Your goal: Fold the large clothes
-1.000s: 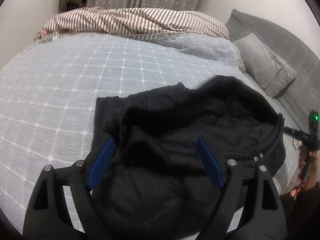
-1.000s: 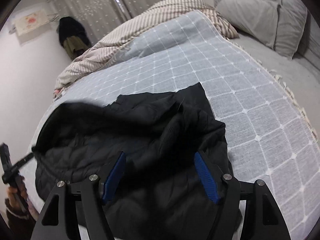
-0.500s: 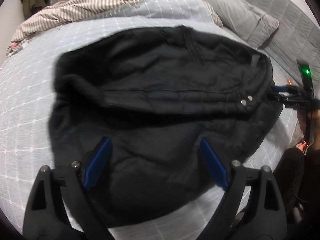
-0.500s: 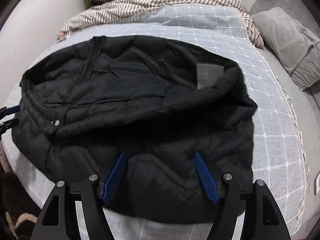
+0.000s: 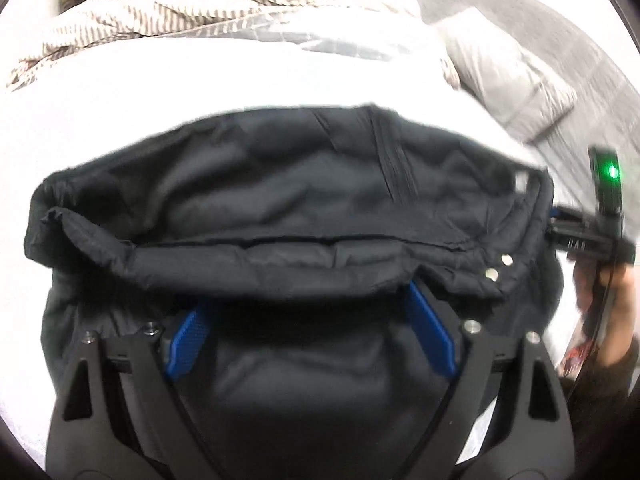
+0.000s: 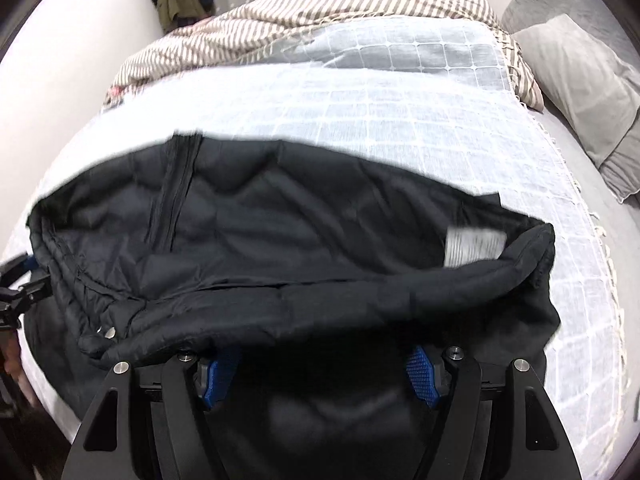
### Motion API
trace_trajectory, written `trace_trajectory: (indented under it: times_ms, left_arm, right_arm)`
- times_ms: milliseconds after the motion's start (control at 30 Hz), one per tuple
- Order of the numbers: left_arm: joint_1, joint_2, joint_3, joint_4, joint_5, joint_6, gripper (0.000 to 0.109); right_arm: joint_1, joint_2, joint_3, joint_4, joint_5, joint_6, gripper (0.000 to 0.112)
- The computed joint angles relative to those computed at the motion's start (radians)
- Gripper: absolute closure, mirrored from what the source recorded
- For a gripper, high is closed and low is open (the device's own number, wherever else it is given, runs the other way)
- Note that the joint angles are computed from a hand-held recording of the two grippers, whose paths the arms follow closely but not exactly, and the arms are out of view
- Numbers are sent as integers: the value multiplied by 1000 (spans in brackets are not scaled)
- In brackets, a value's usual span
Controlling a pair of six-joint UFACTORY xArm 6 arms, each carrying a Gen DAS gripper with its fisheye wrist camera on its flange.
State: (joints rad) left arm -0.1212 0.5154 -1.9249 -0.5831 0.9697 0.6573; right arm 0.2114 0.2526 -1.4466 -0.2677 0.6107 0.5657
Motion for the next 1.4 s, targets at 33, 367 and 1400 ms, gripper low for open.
trace_trajectory:
  times_ms: [33,367,1400]
  left_arm:
    - [0,16,-25,-1,-4,-18,18]
    - [9,327,-503,136,-28,-336,18]
    - [182,123,-111,3,-44,-212,49]
  right_arm:
    - [-8,12,-11,-2,-13,11,40]
    - [-108,27,13,-362,-170,478,40]
    - [-211,-243,433,-16,-298,312,76]
